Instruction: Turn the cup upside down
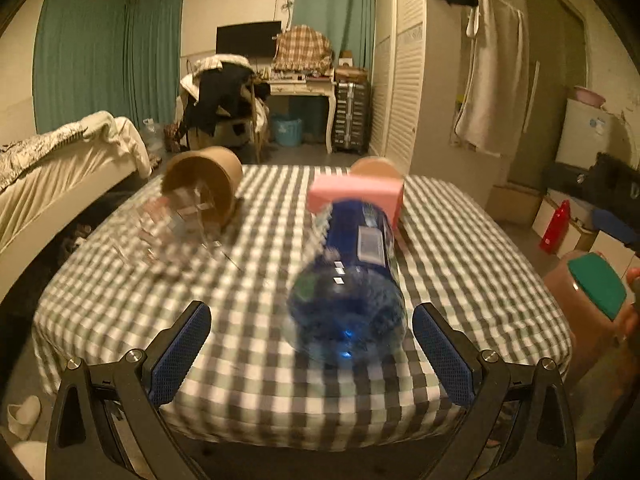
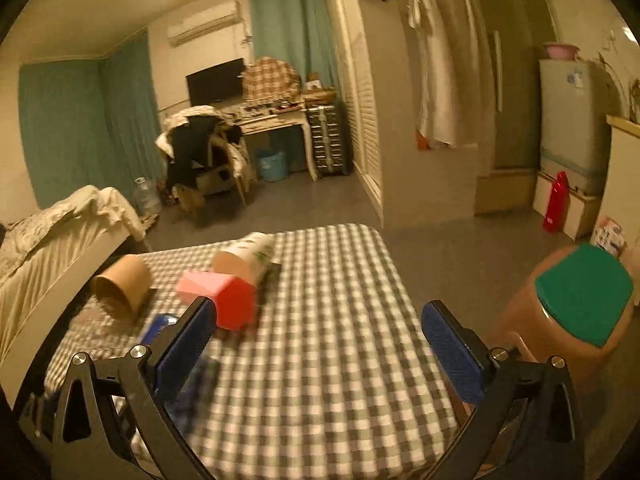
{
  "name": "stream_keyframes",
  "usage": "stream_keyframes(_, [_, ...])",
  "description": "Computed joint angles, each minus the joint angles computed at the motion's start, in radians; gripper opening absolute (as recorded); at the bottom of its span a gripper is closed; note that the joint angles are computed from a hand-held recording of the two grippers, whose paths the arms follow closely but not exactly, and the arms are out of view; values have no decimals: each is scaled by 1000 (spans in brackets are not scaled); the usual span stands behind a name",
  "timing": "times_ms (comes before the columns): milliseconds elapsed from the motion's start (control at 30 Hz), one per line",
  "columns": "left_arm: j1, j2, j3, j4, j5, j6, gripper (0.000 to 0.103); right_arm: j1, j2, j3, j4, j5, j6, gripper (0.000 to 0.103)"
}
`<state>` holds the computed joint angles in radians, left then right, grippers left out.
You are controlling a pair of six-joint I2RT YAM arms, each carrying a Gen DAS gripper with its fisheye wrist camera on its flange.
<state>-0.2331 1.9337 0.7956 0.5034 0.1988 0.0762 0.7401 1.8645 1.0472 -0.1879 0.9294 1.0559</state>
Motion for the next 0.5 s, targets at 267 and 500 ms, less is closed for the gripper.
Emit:
stream_keyframes(267, [-58,118,28,100,-64,3,103,-65,0,-82,78,-92,59,103])
stream_keyframes(500, [-47,118,35,93,-32,34,73,-75,13,-77,106,-119,43,103])
